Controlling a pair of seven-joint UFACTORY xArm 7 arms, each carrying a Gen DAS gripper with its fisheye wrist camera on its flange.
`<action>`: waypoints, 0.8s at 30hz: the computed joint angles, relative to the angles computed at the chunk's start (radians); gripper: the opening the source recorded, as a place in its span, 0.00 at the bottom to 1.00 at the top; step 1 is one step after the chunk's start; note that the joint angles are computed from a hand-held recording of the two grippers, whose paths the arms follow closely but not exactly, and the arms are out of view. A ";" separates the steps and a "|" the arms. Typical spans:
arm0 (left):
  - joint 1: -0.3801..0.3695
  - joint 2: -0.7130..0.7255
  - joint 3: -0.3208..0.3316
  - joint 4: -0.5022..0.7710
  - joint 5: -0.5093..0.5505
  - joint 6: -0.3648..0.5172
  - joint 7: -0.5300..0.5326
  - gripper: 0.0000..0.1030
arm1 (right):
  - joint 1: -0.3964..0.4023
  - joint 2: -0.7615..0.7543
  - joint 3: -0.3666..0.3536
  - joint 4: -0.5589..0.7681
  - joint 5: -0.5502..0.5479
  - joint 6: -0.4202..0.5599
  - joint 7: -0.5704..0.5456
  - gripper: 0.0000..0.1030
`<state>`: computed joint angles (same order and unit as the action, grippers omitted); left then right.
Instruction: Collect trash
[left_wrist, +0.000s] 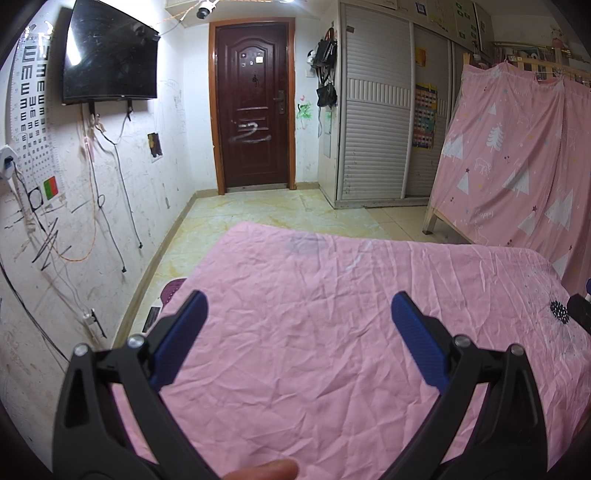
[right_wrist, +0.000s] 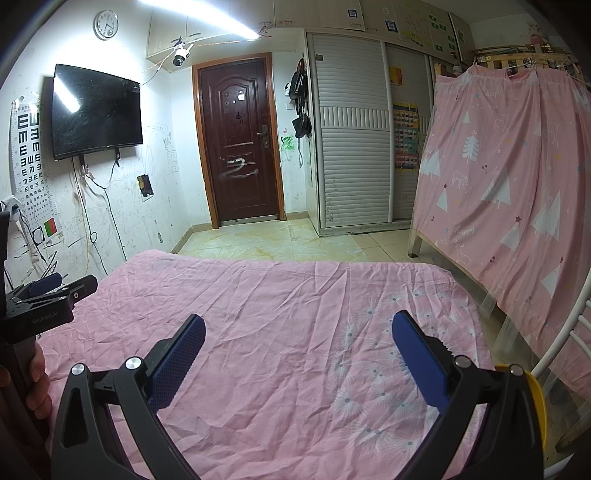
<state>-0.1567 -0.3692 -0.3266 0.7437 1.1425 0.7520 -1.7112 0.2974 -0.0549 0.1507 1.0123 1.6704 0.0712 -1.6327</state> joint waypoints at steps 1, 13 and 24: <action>0.000 0.000 0.000 0.000 -0.001 0.000 0.000 0.93 | 0.000 0.000 0.000 0.000 -0.001 0.001 0.001 0.91; -0.001 0.000 0.001 0.000 -0.001 0.001 0.000 0.93 | 0.000 -0.003 0.000 -0.002 -0.008 0.001 0.009 0.91; -0.001 -0.001 0.001 0.000 0.000 -0.002 0.001 0.93 | 0.000 -0.002 -0.001 -0.003 -0.020 0.003 0.020 0.91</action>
<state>-0.1577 -0.3697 -0.3255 0.7434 1.1423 0.7501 -1.7105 0.2977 -0.0570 0.1499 1.0093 1.6508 0.0741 -1.6122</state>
